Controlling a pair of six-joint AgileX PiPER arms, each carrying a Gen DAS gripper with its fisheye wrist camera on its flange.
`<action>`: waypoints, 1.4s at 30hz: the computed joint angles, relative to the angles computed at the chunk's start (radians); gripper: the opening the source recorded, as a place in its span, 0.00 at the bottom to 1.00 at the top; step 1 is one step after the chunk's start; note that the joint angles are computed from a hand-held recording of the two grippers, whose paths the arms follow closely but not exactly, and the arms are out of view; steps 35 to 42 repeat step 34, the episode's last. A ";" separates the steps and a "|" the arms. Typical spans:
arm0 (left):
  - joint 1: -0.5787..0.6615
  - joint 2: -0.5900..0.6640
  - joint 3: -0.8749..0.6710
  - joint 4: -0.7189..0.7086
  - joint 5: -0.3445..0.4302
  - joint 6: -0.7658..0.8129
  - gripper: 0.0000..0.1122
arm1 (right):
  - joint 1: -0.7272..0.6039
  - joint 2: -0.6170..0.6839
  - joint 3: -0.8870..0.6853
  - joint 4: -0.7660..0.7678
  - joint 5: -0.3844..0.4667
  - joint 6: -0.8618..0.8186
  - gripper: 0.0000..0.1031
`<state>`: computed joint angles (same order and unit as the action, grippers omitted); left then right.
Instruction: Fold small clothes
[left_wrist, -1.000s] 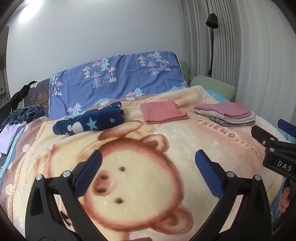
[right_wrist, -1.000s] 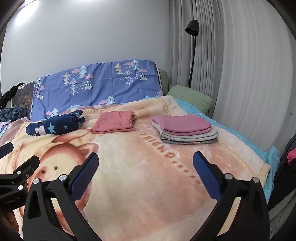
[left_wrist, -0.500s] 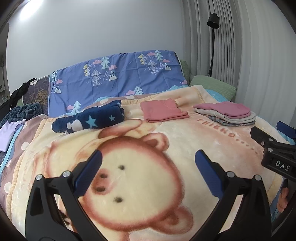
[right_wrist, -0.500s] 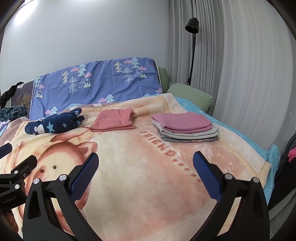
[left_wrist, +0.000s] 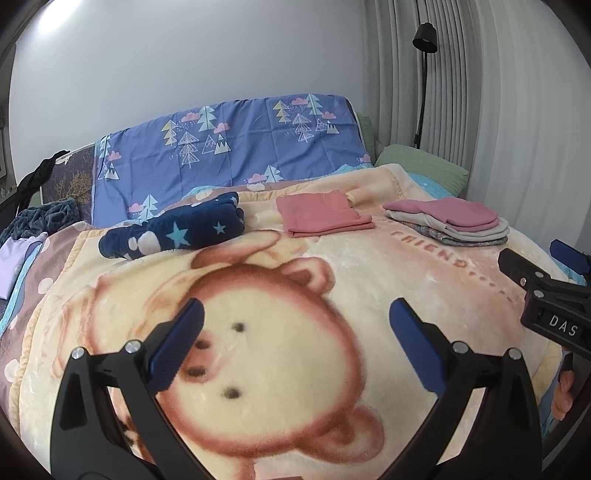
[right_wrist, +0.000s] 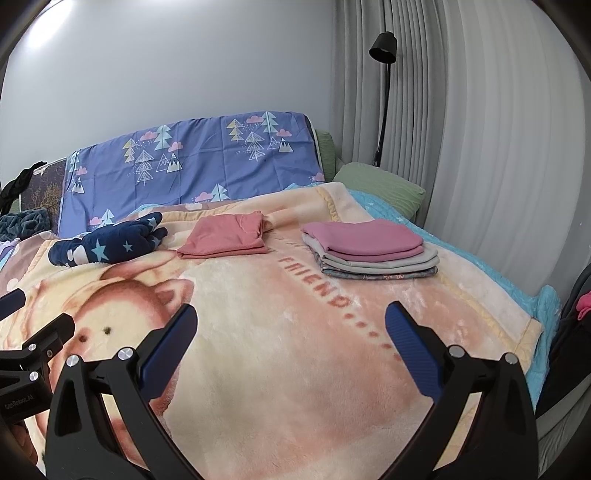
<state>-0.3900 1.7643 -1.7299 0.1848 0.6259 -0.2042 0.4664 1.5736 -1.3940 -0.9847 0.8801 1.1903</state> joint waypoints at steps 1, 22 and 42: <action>0.000 0.000 0.000 -0.001 0.001 0.001 0.90 | 0.000 0.000 0.001 0.001 -0.001 0.001 0.99; -0.002 0.006 -0.007 0.002 0.004 0.001 0.90 | -0.004 0.003 0.001 0.004 -0.007 -0.001 0.99; -0.001 0.008 -0.007 -0.002 0.006 0.005 0.90 | -0.005 0.006 -0.004 0.007 -0.007 -0.005 0.99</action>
